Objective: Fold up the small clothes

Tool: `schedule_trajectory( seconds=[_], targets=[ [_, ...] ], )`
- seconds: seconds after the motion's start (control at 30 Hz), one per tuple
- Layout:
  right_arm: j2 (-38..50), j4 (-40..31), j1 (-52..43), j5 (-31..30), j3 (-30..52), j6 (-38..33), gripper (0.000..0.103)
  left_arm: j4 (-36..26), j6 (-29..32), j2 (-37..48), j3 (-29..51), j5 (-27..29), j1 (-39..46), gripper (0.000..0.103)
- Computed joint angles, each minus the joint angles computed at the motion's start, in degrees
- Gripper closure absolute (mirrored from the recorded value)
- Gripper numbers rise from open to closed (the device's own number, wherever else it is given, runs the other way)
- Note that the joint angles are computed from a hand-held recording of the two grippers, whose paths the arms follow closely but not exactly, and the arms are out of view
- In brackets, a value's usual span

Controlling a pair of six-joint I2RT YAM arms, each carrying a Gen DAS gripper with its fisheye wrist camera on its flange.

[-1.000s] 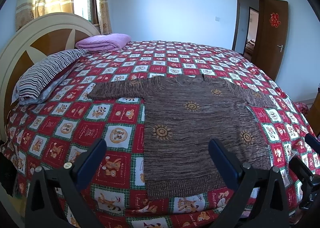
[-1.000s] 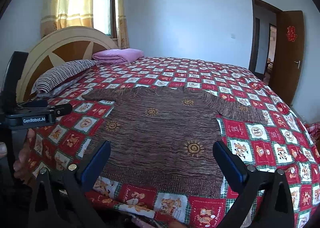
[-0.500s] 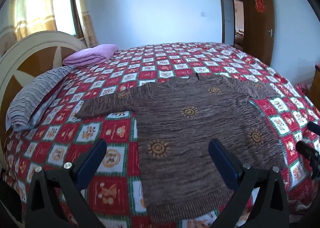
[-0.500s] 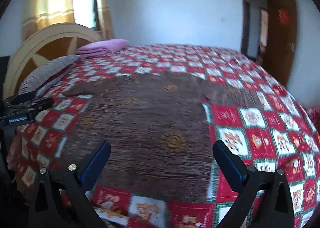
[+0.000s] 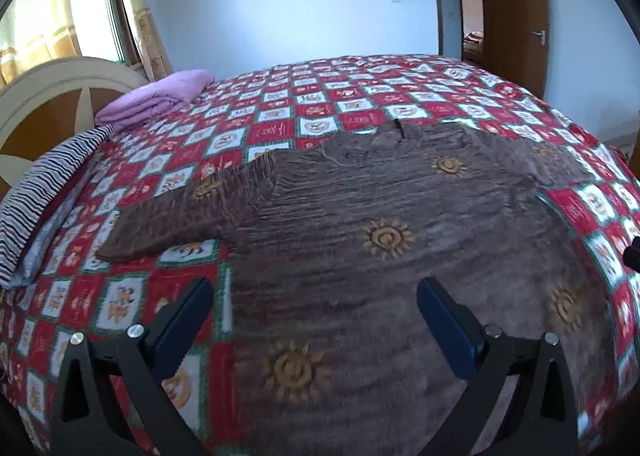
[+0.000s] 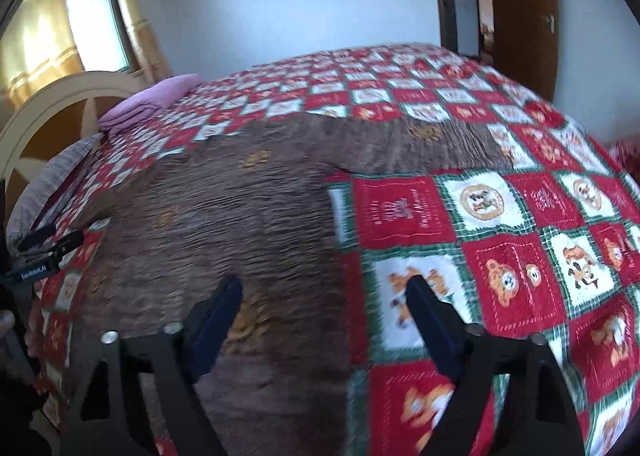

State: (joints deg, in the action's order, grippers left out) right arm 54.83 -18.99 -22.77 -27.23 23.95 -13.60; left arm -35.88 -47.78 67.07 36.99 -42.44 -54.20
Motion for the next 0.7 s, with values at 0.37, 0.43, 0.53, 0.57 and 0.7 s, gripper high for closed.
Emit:
schedule_trajectory(
  seconds=[0.37, 0.43, 0.53, 0.57, 0.7],
  targets=[
    [31.39, 8.55, -5.99, -1.63, 15.76, 1.52, 0.044, 19.01, 13.8, 14.56, 3.36, 4.45, 13.03, 0.0],
    [34.57, 8.42, -6.78, -1.97, 19.07, 2.09, 0.044, 22.05, 15.75, 17.07, 4.26, 4.52, 14.52, 0.0],
    [40.6, 7.07, -8.71, -3.78, 26.29, 3.13, 0.044, 26.41, 18.83, 19.99, 5.04, 4.49, 16.93, 0.0],
    [42.15, 6.66, -9.13, -3.83, 28.31, 3.55, 0.044, 26.88, 19.17, 20.7, 5.43, 4.42, 17.47, 0.0],
    [49.27, 6.14, -10.27, -2.55, 37.85, 5.89, 0.046, 28.46, 19.73, 22.42, 5.95, 6.56, 21.79, 0.0]
  ],
)
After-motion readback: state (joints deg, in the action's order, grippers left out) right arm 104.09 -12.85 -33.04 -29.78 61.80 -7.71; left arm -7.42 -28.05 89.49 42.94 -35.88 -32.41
